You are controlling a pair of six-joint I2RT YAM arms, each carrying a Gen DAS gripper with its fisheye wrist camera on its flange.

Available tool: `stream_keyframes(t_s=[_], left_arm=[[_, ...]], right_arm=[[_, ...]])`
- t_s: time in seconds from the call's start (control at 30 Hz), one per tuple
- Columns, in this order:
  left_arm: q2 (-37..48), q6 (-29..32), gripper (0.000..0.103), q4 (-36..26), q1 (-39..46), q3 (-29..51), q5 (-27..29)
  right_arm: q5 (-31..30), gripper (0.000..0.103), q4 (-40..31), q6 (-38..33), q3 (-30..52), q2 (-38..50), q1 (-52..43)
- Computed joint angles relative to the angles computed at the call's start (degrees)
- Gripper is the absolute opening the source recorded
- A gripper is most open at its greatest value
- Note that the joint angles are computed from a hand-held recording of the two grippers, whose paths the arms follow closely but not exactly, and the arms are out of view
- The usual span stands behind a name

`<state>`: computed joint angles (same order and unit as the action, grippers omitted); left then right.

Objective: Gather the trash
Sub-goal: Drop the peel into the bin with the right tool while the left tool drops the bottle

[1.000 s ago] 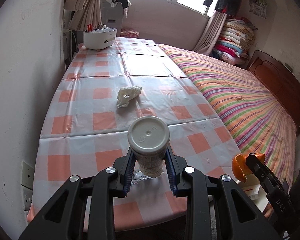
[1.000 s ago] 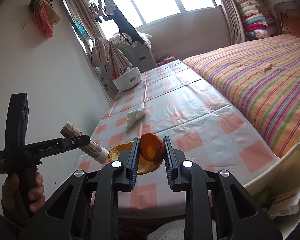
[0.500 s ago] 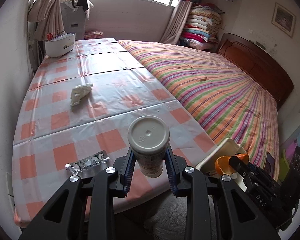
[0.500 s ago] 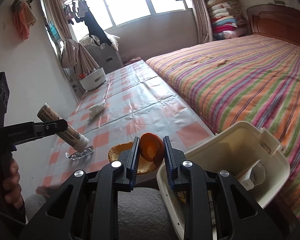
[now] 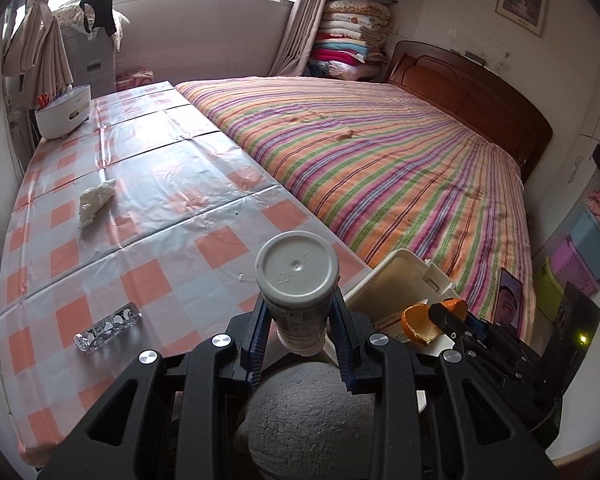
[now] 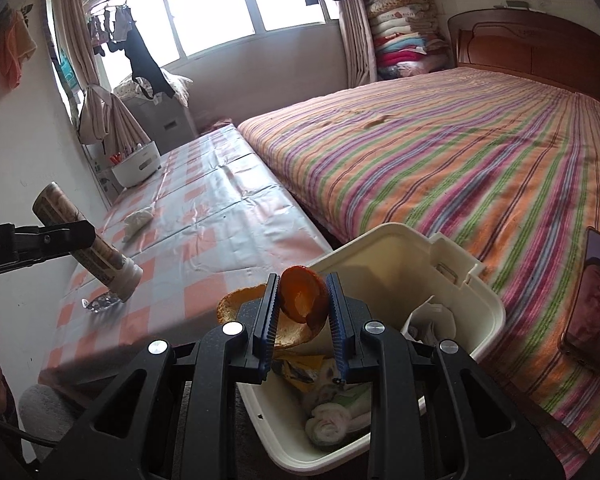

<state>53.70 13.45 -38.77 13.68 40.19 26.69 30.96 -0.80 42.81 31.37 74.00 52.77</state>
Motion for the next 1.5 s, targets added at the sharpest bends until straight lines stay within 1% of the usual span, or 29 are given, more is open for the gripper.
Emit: stream_keyframes(t_s=[0.2, 0.33, 0.4, 0.43, 0.47, 0.5, 0.53, 0.63, 0.7, 0.83, 0.93, 1.0, 1.2, 1.4, 1.43, 1.5], left_arm=[[-0.47, -2.52, 0.029, 0.11, -5.9, -0.21, -2.83], [-0.9, -4.29, 0.029, 0.52, -9.56, -0.54, -4.91], [-0.91, -4.97, 0.029, 0.7, -10.99, -0.63, -5.61], [-0.89, -5.37, 0.029, 0.85, -11.86, -0.65, -6.16], [-0.87, -5.66, 0.029, 0.94, -12.64, -0.67, -6.58], [-0.74, -5.89, 0.029, 1.03, -13.28, -0.59, -6.91], [-0.54, -6.34, 0.029, 1.23, -14.22, -0.5, -7.49], [-0.02, -7.42, 0.029, 1.82, -16.55, -0.49, -8.69], [0.62, -8.06, 0.029, 2.18, -18.15, -0.41, -9.55], [2.18, -8.77, 0.029, 3.07, -21.07, -0.45, -10.66], [4.2, -9.3, 0.029, 3.74, -23.05, -0.09, -11.06], [6.07, -9.56, 0.029, 4.16, -24.56, 0.33, -11.12], [11.4, -8.82, 0.029, 5.08, -28.9, 1.79, -8.29], [14.18, -8.4, 0.029, 6.88, -32.88, 2.35, -8.25], [14.61, -8.44, 0.032, 7.23, -33.46, 2.39, -8.49], [15.36, -8.84, 0.052, 7.7, -34.24, 2.68, -8.95]], right_arm=[[1.03, 0.025, -1.86, 1.26, -1.33, -2.5, -0.16], [1.68, 0.026, -2.29, 1.59, -2.44, -4.1, -0.25], [1.3, 0.028, -1.89, 1.62, -3.2, -4.55, -0.93], [1.19, 0.032, -1.81, 1.63, -3.31, -4.66, -0.99], [1.16, 0.044, -1.75, 1.76, -3.68, -5.21, -1.18], [1.41, 0.049, -1.68, 2.03, -4.04, -5.77, -1.09], [1.53, 0.052, -1.51, 2.15, -4.26, -6.02, -1.06], [2.85, 0.052, -1.95, 2.61, -5.52, -9.64, -0.84], [4.72, 0.054, -2.81, 3.04, -6.54, -13.04, -0.67], [6.43, 0.056, -3.9, 3.02, -8.09, -18.43, -1.66], [7.83, 0.06, -4.35, 2.96, -9.5, -22.21, -2.54], [7.87, 0.06, -4.36, 2.59, -10.45, -24.22, -3.9], [7.4, 0.061, -2.94, 2.46, -12.98, -27.05, -7.23], [7.4, 0.062, -2.25, 3.01, -14.21, -28.01, -8.25], [7.49, 0.062, -2.02, 3.15, -14.19, -27.64, -8.14], [7.86, 0.063, -1.52, 3.63, -13.92, -26.67, -7.48]])
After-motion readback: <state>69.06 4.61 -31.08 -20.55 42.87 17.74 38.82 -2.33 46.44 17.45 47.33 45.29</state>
